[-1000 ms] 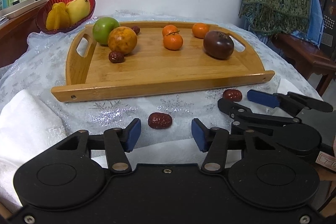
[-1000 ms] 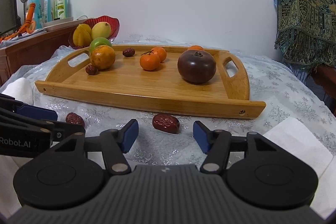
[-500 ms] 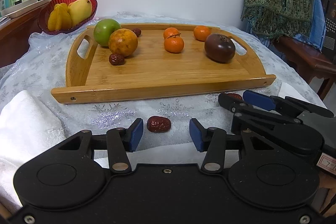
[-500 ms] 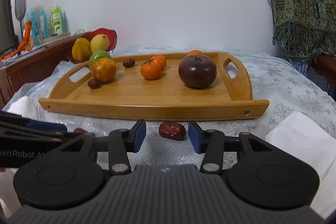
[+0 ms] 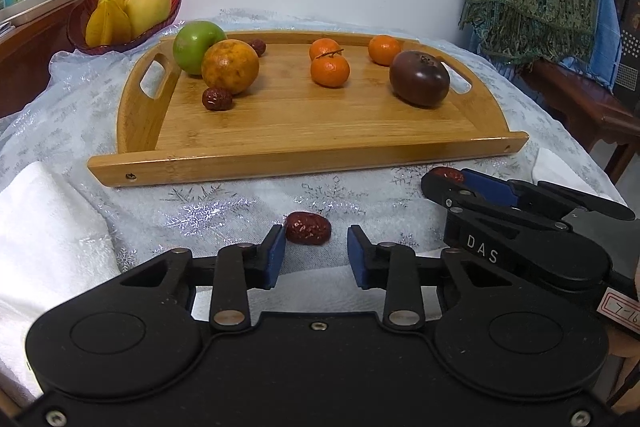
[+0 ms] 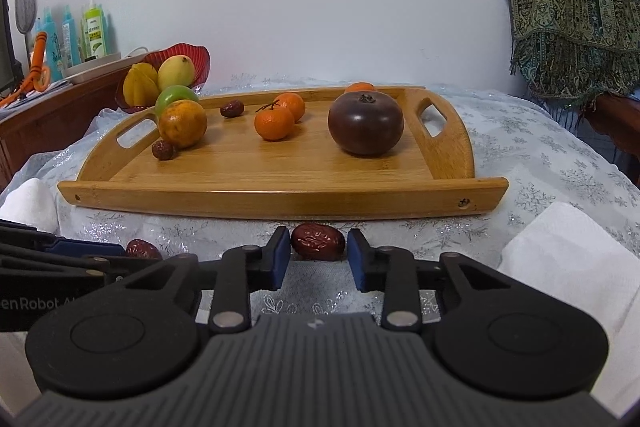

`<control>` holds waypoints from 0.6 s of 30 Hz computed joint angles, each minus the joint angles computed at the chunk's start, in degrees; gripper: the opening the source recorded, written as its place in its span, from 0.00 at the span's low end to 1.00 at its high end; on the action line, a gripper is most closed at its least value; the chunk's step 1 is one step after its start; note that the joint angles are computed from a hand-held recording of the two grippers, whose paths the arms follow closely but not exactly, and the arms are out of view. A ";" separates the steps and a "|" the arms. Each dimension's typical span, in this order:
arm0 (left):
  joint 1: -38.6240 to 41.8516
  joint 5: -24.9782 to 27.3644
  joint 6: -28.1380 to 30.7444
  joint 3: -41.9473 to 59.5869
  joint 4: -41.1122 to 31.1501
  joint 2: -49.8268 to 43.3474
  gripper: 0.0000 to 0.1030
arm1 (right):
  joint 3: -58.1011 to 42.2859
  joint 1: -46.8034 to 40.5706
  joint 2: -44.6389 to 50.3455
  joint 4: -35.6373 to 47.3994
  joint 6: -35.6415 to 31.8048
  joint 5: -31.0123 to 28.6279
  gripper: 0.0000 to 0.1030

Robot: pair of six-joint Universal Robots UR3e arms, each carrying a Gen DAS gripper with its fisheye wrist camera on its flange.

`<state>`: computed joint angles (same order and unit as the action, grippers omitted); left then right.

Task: Organize fruits
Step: 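Grasp a red date with the left gripper while the right grasps another red date, then carry the red date with the left gripper while the right carries its date over the tray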

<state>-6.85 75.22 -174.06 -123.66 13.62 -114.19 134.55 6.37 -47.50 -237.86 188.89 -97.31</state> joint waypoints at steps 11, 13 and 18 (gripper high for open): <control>-0.02 0.22 -0.60 0.82 0.20 -1.37 0.27 | -1.29 1.19 1.11 0.20 -0.51 -1.92 0.36; -0.03 0.20 -0.70 0.86 0.25 -1.42 0.26 | -1.45 1.44 1.26 0.17 -0.59 -2.28 0.36; -0.28 0.51 -0.48 0.63 1.16 -1.74 0.24 | -1.80 1.83 1.59 0.11 -0.64 -2.83 0.36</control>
<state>-7.13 75.74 -174.54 -123.03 14.79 -115.94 132.75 8.20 -45.91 -237.75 188.25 -100.14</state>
